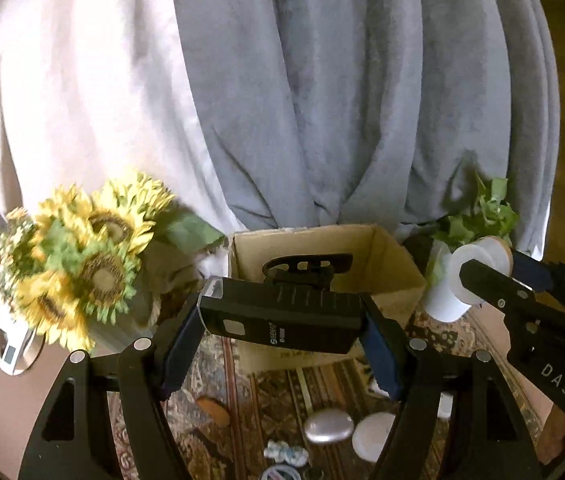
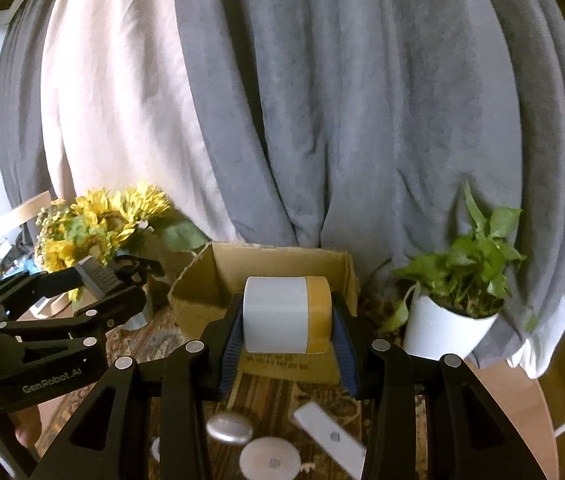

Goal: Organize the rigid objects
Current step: 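Carry the held jar with the right gripper over the cardboard box, then lower the jar into the box and open the right gripper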

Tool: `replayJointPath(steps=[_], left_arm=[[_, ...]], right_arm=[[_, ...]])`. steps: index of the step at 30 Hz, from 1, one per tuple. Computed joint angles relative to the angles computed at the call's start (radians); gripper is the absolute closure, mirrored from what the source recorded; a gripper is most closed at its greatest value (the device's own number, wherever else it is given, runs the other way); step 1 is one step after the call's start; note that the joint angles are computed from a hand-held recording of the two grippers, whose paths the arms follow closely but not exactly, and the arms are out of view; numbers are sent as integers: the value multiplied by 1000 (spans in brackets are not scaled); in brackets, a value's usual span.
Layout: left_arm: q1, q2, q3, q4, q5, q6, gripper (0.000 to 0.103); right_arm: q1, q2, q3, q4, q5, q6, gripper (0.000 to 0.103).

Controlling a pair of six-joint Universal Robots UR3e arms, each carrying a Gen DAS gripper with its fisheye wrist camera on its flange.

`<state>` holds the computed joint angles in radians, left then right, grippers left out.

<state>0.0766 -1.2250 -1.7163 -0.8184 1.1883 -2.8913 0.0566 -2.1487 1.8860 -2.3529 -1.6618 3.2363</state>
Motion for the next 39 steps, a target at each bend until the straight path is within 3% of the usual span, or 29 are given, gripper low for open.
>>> replayJointPath(steps=[9,18,39], left_arm=[[-70,-263,252,-21,71,-10,30],[-120,-507,577,-216,115,2,30],[-213,-1018,1296,-700,248,12,30]], right_arm=[[-149,167,-96,-23,163,-69,61],[-191,346,-256,72,231,-72,61],[-211,628,-475,271,218,-112,61]])
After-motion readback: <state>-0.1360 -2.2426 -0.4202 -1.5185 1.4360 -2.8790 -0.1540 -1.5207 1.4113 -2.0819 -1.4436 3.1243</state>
